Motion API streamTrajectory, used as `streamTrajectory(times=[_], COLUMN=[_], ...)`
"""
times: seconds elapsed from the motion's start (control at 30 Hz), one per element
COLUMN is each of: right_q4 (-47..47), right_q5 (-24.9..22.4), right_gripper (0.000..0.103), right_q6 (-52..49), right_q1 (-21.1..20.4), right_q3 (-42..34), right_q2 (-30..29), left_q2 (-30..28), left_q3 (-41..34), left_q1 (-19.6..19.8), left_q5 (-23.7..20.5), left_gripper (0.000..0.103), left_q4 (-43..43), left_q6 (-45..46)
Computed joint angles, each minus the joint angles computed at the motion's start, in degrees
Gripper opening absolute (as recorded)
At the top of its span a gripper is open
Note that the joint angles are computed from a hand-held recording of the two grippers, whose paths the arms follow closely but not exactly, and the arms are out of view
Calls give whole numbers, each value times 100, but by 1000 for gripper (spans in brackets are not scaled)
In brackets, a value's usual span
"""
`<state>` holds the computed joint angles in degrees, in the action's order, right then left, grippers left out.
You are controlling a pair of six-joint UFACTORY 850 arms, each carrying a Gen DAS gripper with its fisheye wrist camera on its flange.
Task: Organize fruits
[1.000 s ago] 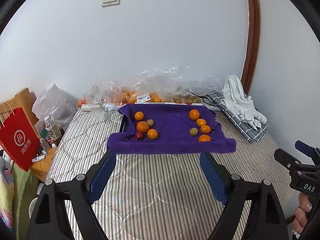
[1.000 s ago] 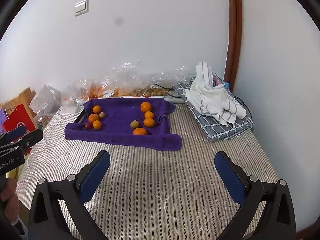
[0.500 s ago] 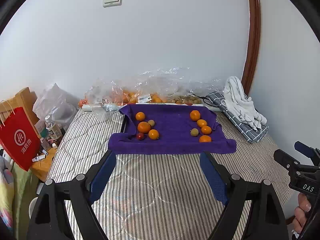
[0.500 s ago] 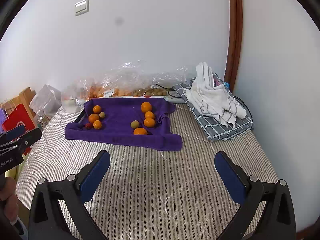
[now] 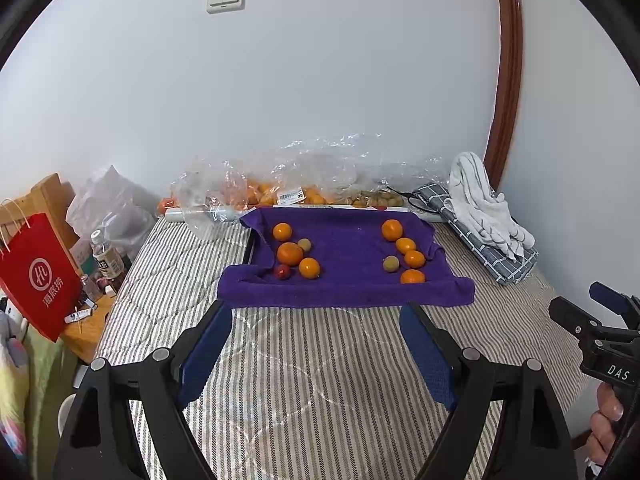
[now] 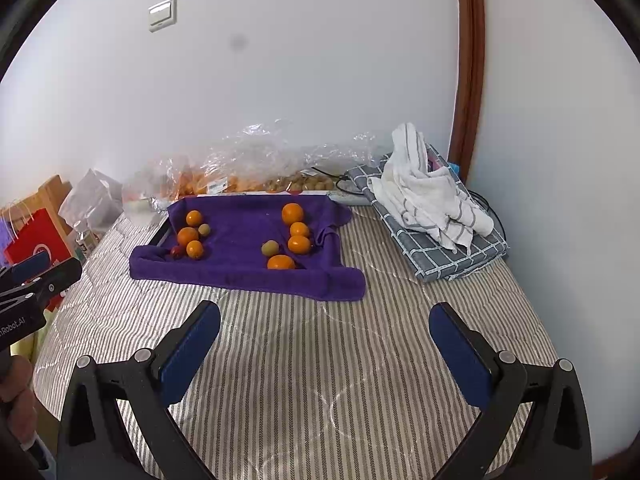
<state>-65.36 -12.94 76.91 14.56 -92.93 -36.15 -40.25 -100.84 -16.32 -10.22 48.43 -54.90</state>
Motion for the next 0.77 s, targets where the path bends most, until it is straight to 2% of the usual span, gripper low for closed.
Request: streamTrajectory(times=[0.77], right_q4=[-206], right_q5=[-30], right_gripper=[103], right_q6=[193], right_q1=[31], right_q3=[-12], right_q2=[-1], left_q2=[29], left_q3=[62], left_q1=[-9], left_q5=[49], left_gripper=[85], left_q4=[203], left_q6=[-223])
